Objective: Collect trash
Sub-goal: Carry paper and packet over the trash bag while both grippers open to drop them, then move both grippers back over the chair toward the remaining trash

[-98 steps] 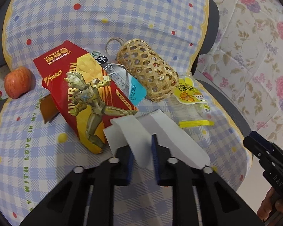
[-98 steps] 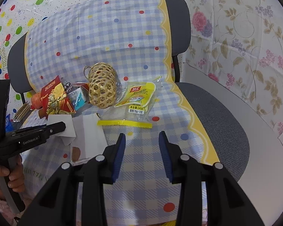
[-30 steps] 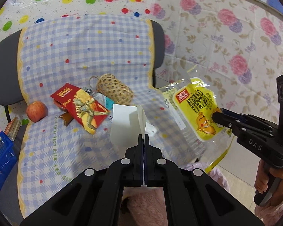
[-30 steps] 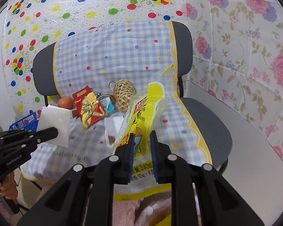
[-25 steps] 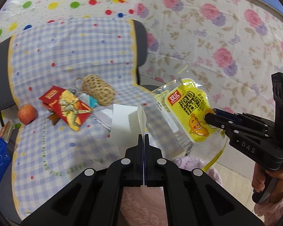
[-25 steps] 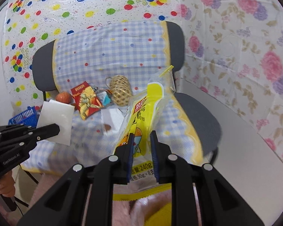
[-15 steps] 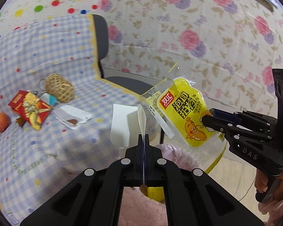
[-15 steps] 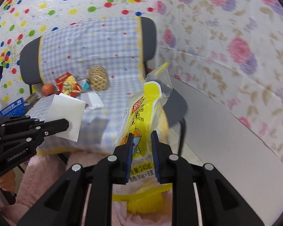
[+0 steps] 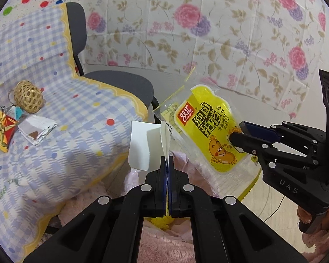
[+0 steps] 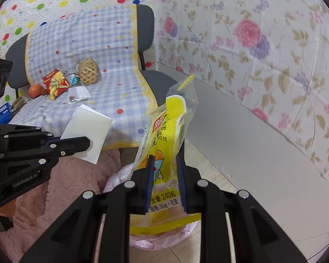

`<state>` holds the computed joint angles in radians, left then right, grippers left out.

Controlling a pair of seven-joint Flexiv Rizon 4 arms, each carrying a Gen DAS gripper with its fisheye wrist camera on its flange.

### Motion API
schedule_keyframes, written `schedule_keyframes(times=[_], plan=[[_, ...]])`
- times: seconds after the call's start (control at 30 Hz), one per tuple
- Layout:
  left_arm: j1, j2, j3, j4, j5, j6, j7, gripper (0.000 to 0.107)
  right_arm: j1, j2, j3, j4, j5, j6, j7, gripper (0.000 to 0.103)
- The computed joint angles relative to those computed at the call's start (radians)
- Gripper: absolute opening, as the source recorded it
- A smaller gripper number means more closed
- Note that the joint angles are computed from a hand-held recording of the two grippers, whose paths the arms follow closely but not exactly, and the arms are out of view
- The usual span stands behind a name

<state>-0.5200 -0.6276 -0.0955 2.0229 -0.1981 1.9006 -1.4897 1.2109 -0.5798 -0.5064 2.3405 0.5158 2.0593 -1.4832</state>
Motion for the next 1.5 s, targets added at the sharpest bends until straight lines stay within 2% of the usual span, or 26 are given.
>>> schedule_keyframes(times=[0.1, 0.2, 0.23, 0.3, 0.33, 0.37, 0.47, 0.67, 0.77, 0.9, 1.07, 1.2, 1.27, 1.37, 1.5], plan=[[-0.028, -0.021, 0.032, -0.037, -0.019, -0.045, 0.013, 0.003, -0.052, -0.026, 0.037, -0.025, -0.027, -0.015, 0.014, 0.021], [-0.053, -0.032, 0.061, -0.06, -0.033, -0.073, 0.012, 0.004, -0.135, -0.047, 0.104, -0.048, -0.072, -0.013, 0.033, 0.028], [-0.056, -0.036, 0.067, -0.066, -0.036, -0.082, 0.011, 0.009, -0.165, -0.051, 0.129, -0.056, -0.091, -0.013, 0.036, 0.029], [-0.075, -0.043, 0.093, -0.078, -0.045, -0.098, 0.004, 0.026, -0.174, -0.066, 0.132, -0.069, -0.098, -0.024, 0.042, 0.034], [-0.083, -0.044, 0.104, -0.08, -0.048, -0.103, 0.0, 0.043, -0.18, -0.07, 0.134, -0.074, -0.104, -0.03, 0.047, 0.034], [-0.09, -0.046, 0.114, -0.083, -0.051, -0.105, -0.005, 0.051, -0.187, -0.071, 0.138, -0.077, -0.111, -0.034, 0.052, 0.037], [-0.09, -0.049, 0.124, -0.085, -0.053, -0.106, -0.018, 0.058, -0.197, -0.077, 0.14, -0.078, -0.12, -0.033, 0.064, 0.04], [-0.127, -0.025, 0.189, -0.048, -0.082, -0.073, -0.061, 0.061, -0.201, -0.06, 0.134, -0.068, -0.119, -0.026, 0.086, 0.041], [-0.204, -0.003, 0.283, -0.012, -0.132, -0.049, -0.068, 0.062, -0.15, -0.025, 0.091, -0.047, -0.085, -0.001, 0.07, 0.041], [-0.262, 0.04, 0.342, 0.061, -0.214, 0.01, -0.058, 0.062, -0.117, 0.03, 0.077, -0.042, -0.058, 0.009, 0.034, 0.041], [-0.29, 0.086, 0.358, 0.136, -0.312, 0.057, -0.015, 0.063, -0.219, 0.095, 0.22, -0.067, -0.109, 0.026, 0.002, 0.041], [-0.326, 0.116, 0.382, 0.189, -0.417, 0.097, 0.036, 0.063, -0.234, 0.099, 0.26, -0.114, -0.135, -0.009, -0.038, 0.043], [-0.355, 0.126, 0.403, 0.213, -0.49, 0.123, 0.069, 0.064, -0.243, 0.095, 0.278, -0.139, -0.157, -0.028, -0.044, 0.054], [-0.39, 0.14, 0.43, 0.239, -0.604, 0.147, 0.128, 0.066, -0.243, 0.084, 0.286, -0.176, -0.191, -0.052, -0.05, 0.057], [-0.395, 0.159, 0.436, 0.264, -0.721, 0.18, 0.185, 0.067, -0.268, 0.066, 0.312, -0.223, -0.255, -0.082, -0.036, 0.062]])
